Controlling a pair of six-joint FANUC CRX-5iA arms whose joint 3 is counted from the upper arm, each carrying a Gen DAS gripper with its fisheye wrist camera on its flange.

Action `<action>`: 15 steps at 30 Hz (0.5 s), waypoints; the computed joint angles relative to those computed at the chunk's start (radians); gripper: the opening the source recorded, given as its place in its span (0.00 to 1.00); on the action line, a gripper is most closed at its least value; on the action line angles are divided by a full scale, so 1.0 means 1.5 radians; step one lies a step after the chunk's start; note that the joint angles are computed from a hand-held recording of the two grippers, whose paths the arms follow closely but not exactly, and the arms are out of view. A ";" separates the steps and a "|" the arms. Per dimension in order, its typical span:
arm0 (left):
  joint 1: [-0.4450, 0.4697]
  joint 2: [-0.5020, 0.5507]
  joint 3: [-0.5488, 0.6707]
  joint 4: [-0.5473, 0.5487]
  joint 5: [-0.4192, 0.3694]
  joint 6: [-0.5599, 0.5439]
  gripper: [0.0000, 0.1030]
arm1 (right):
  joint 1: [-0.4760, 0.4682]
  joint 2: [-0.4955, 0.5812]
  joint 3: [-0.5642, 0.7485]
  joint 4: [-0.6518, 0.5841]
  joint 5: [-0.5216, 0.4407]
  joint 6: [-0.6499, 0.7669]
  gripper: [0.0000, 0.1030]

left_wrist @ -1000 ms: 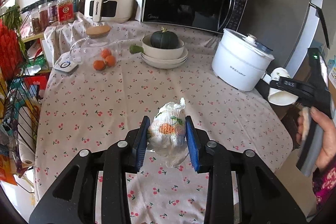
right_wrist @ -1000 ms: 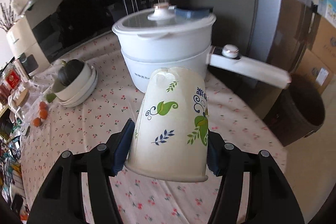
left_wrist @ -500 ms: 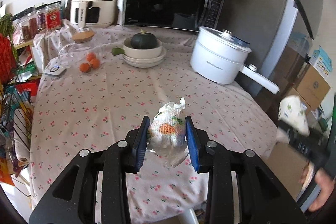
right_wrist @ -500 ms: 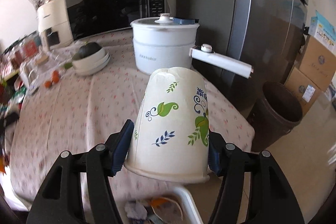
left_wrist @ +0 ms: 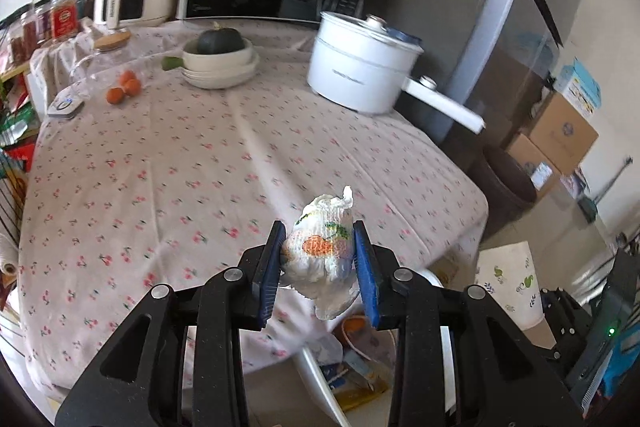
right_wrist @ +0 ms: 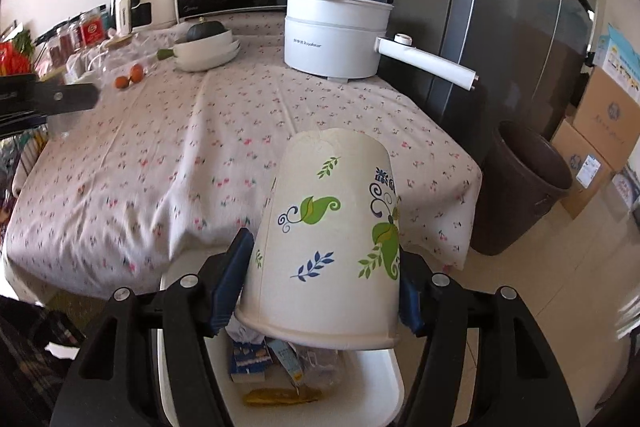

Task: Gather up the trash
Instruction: 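Drop the bag into the bin with the left gripper while the right gripper drops the cup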

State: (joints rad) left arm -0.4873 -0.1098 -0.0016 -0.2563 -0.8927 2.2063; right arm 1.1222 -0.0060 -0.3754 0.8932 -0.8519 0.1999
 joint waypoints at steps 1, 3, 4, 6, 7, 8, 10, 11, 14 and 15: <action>-0.009 0.004 0.003 -0.005 -0.001 0.000 0.31 | 0.002 -0.005 -0.005 -0.006 0.003 0.002 0.62; -0.024 0.012 0.008 -0.012 -0.001 0.001 0.31 | 0.006 -0.012 -0.014 -0.011 0.005 0.005 0.63; -0.027 0.014 0.006 -0.011 0.000 0.000 0.31 | 0.009 -0.015 -0.018 -0.015 0.005 0.007 0.65; -0.036 0.022 0.010 -0.014 0.000 -0.001 0.31 | 0.013 -0.022 -0.024 -0.024 0.004 0.015 0.65; -0.040 0.028 0.013 -0.016 -0.001 -0.001 0.31 | 0.013 -0.026 -0.027 -0.031 0.005 0.021 0.66; -0.044 0.034 0.016 -0.017 -0.002 -0.003 0.31 | 0.013 -0.029 -0.030 -0.033 0.006 0.020 0.66; -0.049 0.044 0.022 -0.015 -0.001 -0.009 0.31 | 0.013 -0.035 -0.035 -0.033 0.006 0.015 0.72; -0.051 0.047 0.024 -0.014 0.000 -0.011 0.31 | 0.012 -0.039 -0.040 -0.026 0.005 0.004 0.74; -0.055 0.058 0.031 -0.010 0.004 -0.018 0.31 | 0.008 -0.047 -0.050 -0.004 -0.005 -0.026 0.77; -0.056 0.061 0.033 -0.006 0.007 -0.023 0.31 | 0.006 -0.048 -0.051 0.002 -0.012 -0.036 0.77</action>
